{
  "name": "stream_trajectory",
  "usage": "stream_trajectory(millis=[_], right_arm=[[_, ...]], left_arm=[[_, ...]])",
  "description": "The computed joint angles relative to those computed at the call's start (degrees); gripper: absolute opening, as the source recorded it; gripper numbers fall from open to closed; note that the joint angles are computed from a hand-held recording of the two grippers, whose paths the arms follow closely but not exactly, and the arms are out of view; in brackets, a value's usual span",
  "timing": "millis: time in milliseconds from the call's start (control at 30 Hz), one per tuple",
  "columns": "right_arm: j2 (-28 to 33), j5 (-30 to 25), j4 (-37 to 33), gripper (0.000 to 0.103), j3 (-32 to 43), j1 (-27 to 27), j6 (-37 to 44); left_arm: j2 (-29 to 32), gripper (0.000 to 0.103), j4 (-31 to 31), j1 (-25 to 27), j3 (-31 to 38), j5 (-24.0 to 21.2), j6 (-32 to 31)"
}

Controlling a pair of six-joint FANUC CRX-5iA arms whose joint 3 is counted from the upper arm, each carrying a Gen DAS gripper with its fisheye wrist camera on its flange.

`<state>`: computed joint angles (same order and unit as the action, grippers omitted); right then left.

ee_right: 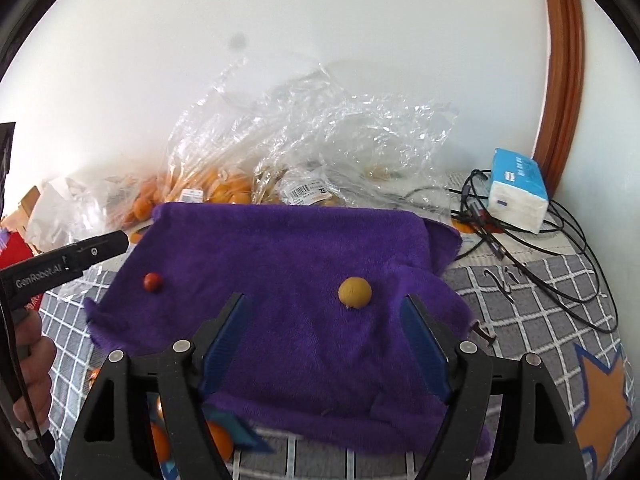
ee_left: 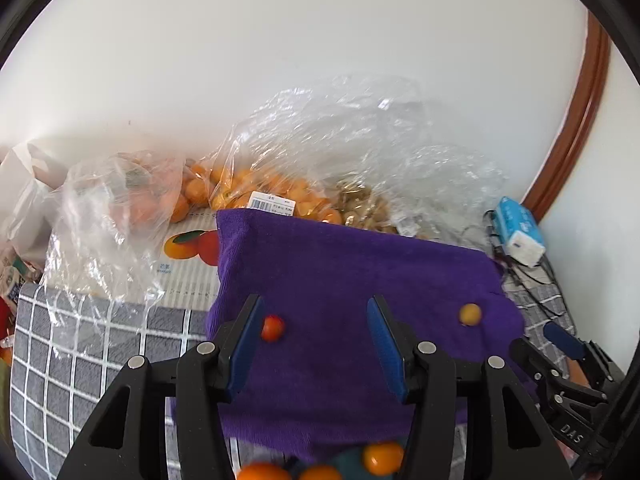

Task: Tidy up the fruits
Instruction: 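Lower both fruits onto the purple towel and open both tools, then move the right tool to a large orange and grasp it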

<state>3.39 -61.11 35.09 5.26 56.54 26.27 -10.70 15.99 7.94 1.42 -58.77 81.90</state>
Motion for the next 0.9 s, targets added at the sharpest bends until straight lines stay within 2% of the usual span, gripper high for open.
stream_trajectory(millis=[67, 167, 300, 433, 600, 767, 900], right_arm=[[-1.65, -0.94, 1.58, 0.077, -1.65, 1.38, -2.36], [-3.97, -3.35, 3.68, 0.077, -4.13, 3.55, -7.54], [-6.99, -5.02, 1.87, 0.077, -6.18, 5.84, -10.81], [-9.64, -6.70, 2.71, 0.077, -9.19, 9.26, -12.68], [-12.12, -6.86, 0.95, 0.076, -12.08, 12.63, -13.40], [-12.30, -7.15, 1.96, 0.069, -13.90, 15.61, -13.96], [-11.64, -6.64, 2.05, 0.057, -14.25, 17.17, -13.30]], left_arm=[[-2.94, 0.051, 0.84, 0.80, -2.27, 0.17, -1.66], [-6.87, 0.051, -1.34, 1.81, -4.40, -1.21, 0.63], [-11.09, 0.051, 3.91, 6.78, -9.45, -4.42, -2.77], [-16.82, 0.051, 2.40, 8.91, -14.29, -3.20, -4.59], [-22.47, 0.051, 2.27, 12.54, -19.29, -4.03, -7.69], [-25.69, 0.051, 2.72, 16.70, -22.76, -6.73, -9.27], [-27.98, 0.051, 2.44, 18.68, -25.32, -6.81, -9.59]])
